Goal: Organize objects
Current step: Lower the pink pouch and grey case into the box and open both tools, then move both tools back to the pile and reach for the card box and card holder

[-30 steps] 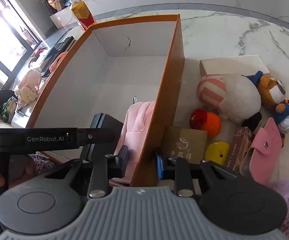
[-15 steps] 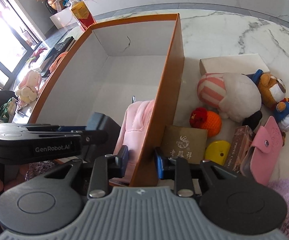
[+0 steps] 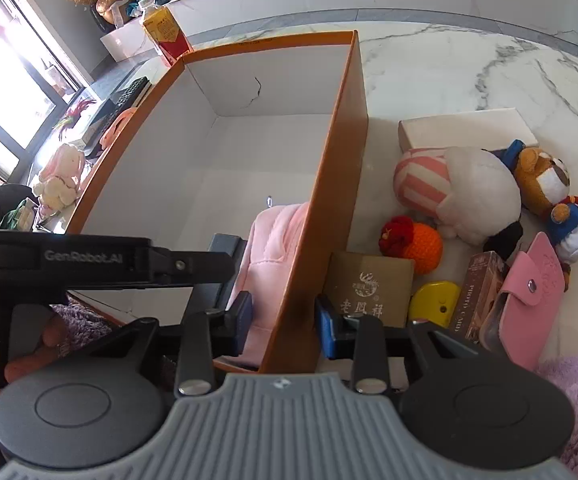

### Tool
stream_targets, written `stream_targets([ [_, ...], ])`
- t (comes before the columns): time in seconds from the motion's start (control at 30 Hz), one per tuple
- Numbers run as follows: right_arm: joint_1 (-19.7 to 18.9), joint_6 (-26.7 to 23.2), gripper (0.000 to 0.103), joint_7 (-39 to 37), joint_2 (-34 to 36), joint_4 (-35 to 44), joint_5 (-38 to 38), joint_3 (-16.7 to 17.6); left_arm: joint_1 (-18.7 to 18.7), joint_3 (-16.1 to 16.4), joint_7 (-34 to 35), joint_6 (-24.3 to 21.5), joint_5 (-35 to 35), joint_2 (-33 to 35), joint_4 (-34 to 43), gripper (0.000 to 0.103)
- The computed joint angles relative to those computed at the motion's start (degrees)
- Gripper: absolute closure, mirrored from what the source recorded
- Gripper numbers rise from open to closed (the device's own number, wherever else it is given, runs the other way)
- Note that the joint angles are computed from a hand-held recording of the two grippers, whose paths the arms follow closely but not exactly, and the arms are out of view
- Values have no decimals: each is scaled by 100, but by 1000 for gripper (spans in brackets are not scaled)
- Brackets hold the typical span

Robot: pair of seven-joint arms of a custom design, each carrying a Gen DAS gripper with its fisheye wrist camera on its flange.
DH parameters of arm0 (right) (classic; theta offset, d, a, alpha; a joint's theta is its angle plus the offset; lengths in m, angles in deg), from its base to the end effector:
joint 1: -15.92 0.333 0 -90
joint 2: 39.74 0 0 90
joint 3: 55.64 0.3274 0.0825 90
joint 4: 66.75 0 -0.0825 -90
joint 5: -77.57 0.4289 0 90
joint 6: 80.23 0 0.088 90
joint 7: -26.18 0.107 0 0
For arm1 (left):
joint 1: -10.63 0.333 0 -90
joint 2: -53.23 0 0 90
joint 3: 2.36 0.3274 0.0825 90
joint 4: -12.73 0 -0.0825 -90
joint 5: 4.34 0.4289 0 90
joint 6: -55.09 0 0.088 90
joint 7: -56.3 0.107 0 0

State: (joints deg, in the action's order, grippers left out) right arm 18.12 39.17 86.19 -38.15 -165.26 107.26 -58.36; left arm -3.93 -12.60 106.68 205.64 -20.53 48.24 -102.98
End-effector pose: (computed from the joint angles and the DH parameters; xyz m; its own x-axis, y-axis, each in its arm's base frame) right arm 0.6480 0.0193 0.5985 0.3830 -0.8778 -0.2877 -0.8530 -0.2165 -0.4748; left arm 0.5644 -0.2569 0.5643 0.2586 -0.7733 0.5789 -0.8047 -0.5040 -0.3138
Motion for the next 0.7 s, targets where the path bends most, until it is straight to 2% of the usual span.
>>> stream_targets([
  [0.1,-2,-11,66,-3,4,-2,-1,-3,2,-23,27,-173,105,83,115,67],
  [0.2,-4,-30,66,2,22,-2,24,-4,37,-93,-225,-315,533,127,185,70],
  [0.37,-38,65,65,-189,-102,-93,237,-29,37,-113,-401,-270,822,8,127,70],
  [0.5,-85,108,63,-430,-199,-125,439,-70,13,-121,-435,-404,1057,15,245,70],
  [0.7,-204,338,57,-871,-362,-200,496,-167,-14,-262,-677,-570,2220,54,573,69],
])
